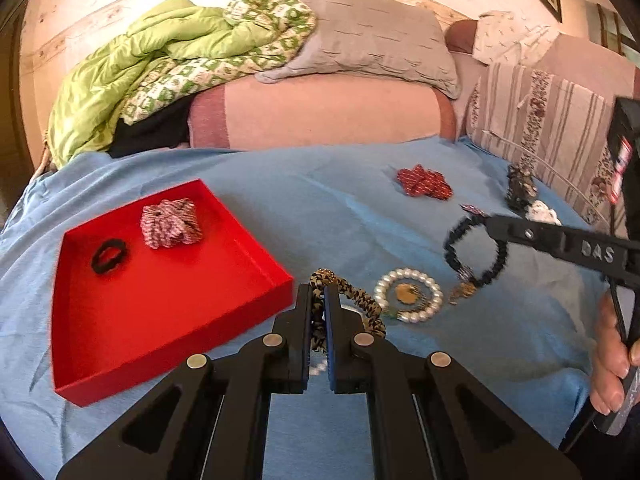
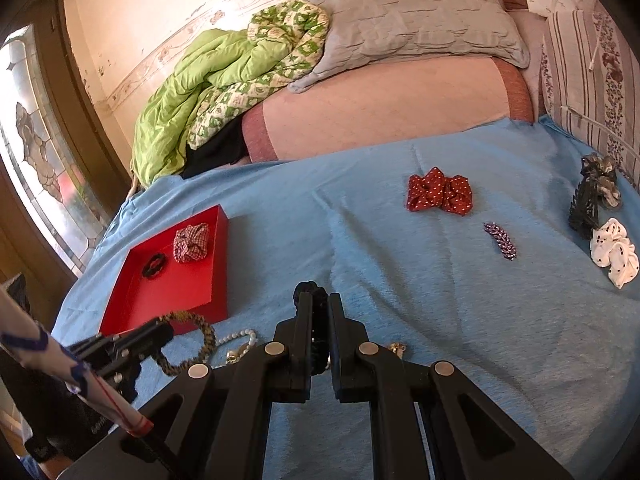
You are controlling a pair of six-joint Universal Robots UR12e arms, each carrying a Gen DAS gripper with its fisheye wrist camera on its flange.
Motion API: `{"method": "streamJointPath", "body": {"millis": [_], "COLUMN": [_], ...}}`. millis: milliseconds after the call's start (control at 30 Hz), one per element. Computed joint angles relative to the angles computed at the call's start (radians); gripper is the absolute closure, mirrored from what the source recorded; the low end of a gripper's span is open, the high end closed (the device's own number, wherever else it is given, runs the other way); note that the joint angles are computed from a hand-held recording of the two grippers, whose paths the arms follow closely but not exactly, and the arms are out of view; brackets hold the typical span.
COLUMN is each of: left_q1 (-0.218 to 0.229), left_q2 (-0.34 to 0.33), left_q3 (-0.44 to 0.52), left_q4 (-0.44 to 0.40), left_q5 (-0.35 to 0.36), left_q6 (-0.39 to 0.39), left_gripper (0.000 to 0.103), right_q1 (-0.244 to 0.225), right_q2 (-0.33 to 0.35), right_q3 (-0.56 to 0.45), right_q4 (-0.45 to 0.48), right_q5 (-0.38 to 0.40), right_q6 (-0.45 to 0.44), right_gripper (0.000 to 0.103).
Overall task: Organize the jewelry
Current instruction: 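Carry both held bracelets over the red tray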
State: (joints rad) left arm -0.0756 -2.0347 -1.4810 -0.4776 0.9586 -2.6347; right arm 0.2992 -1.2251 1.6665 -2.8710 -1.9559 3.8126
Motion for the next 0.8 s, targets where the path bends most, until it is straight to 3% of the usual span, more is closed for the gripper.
{"method": "streamJointPath", "body": {"millis": [400,600,800], "left_q1": [0.033,0.048,0.056], "left_q2": [-0.070,-0.091,-0.114], "left_q3": [0.119,0.157,0.190], "left_q4": [-0.025,-0.031,-0.046], "left_q5": [0.012,0.007,0.050], "left_q6": [-0.147,-0.200,-0.235], "left_gripper": [0.097,0.097,0.097], "right_q1": [0.011,0.017,0.021], "right_q2": [0.026,0.060,0.118], "right_q3": [-0.047,-0.106,-0.201], "right_q4": [0.028,0.037,0.034], "right_q5": [0.026,0.081,0.155], "right_q6": [0.018,0.006,-0.021], "right_gripper": [0.095,0.095,0.095]}}
